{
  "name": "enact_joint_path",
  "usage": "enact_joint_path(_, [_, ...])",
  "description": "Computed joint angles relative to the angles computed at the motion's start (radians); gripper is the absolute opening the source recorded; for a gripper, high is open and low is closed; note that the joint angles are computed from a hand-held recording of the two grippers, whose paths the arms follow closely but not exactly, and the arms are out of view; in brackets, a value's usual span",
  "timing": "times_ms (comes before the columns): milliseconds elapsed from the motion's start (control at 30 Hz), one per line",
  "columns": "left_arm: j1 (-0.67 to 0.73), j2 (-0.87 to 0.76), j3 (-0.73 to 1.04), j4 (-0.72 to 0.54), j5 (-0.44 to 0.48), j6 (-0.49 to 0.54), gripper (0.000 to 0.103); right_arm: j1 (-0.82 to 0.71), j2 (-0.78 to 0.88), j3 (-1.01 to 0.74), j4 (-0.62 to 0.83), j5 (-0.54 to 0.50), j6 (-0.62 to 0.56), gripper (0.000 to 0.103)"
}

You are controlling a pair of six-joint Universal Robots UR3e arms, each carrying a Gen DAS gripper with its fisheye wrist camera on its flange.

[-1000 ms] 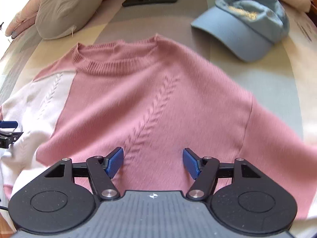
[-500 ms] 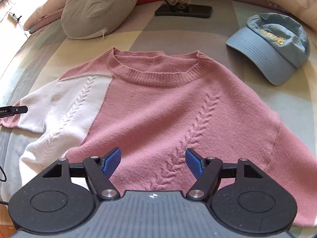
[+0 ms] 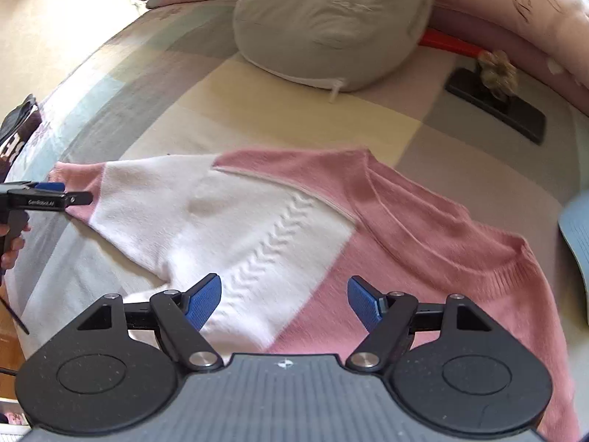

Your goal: Fold clothes

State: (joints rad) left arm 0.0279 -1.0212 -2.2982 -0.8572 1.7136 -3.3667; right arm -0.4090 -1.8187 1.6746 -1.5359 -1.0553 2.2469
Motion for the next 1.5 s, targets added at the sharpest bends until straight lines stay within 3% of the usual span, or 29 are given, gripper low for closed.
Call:
enact_joint_path(133, [0.148, 0.083, -0.076, -0.026, -0.053, 0.108, 0.101, 0.221, 0.172, -0.101, -0.139, 0.004, 0.103, 0.080])
enact_joint_path(233, [0.321, 0.311, -0.163, -0.169, -0.187, 0.197, 0.101, 0.348, 0.299, -0.210, -0.170, 0.033, 0.131, 0.080])
enact_joint_path(433, [0.505, 0.568, -0.109, -0.484, -0.274, 0.295, 0.101, 0.578, 0.543, -0.444, -0.248, 0.035, 0.147, 0.080])
enact_joint_path(533, [0.602, 0.624, -0.067, -0.578, -0.283, 0.346, 0.101, 0.686, 0.677, -0.574, -0.319, -0.020, 0.158, 0.080])
enact_joint_path(633, [0.701, 0.589, -0.031, -0.563, -0.296, 0.417, 0.101, 0.768, 0.841, -0.758, -0.341, -0.078, 0.200, 0.079])
enact_joint_path(700, [0.677, 0.473, -0.020, -0.440, -0.271, 0.405, 0.101, 0.813, 0.919, -0.834, -0.389, -0.145, 0.232, 0.079])
enact_joint_path(833, [0.526, 0.161, 0.015, -0.146, -0.153, 0.323, 0.101, 0.866, 1.038, -1.004, -0.334, -0.234, 0.239, 0.079])
enact_joint_path(967, [0.395, -0.046, 0.038, -0.006, -0.045, 0.298, 0.100, 0.863, 0.984, -0.934, -0.309, -0.195, 0.180, 0.079])
enact_joint_path(1067, [0.325, -0.048, 0.013, -0.012, 0.025, 0.292, 0.100, 0.862, 0.917, -0.840, -0.322, -0.172, 0.137, 0.079])
enact_joint_path(1200, [0.299, 0.131, -0.052, -0.114, 0.054, 0.285, 0.100, 0.859, 0.846, -0.731, -0.352, -0.148, 0.107, 0.079])
enact_joint_path(1500, [0.410, 0.481, -0.076, -0.401, 0.011, 0.225, 0.100, 0.833, 0.806, -0.712, -0.246, -0.036, 0.005, 0.075])
